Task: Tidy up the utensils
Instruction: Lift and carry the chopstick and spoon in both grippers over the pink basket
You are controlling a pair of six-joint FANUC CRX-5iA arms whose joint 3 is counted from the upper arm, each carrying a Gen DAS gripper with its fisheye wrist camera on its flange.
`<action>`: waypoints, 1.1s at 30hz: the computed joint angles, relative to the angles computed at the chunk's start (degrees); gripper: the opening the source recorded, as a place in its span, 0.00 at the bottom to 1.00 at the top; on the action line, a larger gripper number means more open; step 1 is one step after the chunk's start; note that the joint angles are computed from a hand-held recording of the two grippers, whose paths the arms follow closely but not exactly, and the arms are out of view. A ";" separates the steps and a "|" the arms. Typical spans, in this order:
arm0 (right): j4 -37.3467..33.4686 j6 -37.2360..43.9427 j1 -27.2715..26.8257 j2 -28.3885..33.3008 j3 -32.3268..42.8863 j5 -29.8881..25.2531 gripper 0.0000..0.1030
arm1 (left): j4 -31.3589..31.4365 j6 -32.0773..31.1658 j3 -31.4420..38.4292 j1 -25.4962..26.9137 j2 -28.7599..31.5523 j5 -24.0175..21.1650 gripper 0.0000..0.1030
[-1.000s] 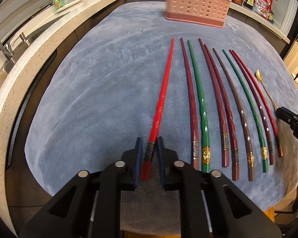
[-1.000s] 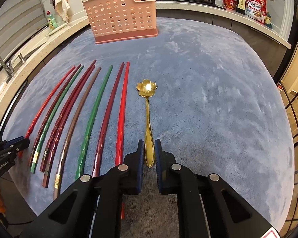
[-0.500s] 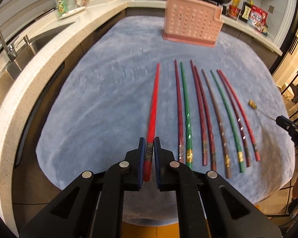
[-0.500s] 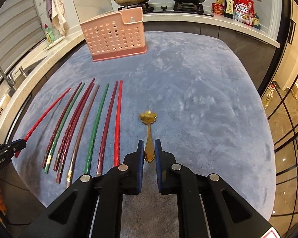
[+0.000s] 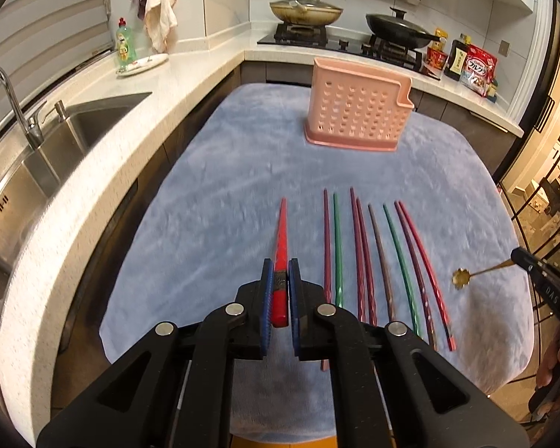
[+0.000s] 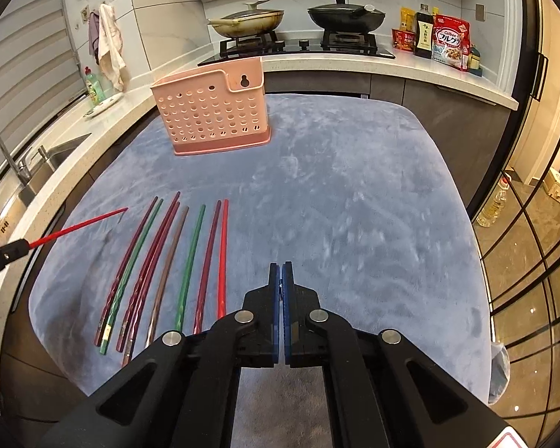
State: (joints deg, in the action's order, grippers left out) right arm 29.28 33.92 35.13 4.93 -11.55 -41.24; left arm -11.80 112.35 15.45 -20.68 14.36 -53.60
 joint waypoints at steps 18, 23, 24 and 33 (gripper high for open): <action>-2.12 4.13 -2.83 2.02 6.80 2.99 0.01 | -4.96 -0.35 13.80 0.43 5.27 -1.80 0.07; -2.09 6.26 -4.56 5.49 12.96 4.33 0.01 | -3.81 -1.78 20.89 1.44 8.57 -1.75 0.07; -1.91 6.51 -4.91 6.24 14.23 4.41 0.02 | -3.46 -2.08 22.06 1.65 9.11 -1.64 0.07; -3.65 9.63 -8.31 16.78 32.00 4.70 0.01 | -2.36 -3.80 41.45 2.05 17.95 -1.16 0.07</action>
State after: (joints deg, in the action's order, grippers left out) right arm 25.63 43.55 26.82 21.71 20.45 -36.54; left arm -14.15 108.55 56.90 -18.63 32.31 -54.76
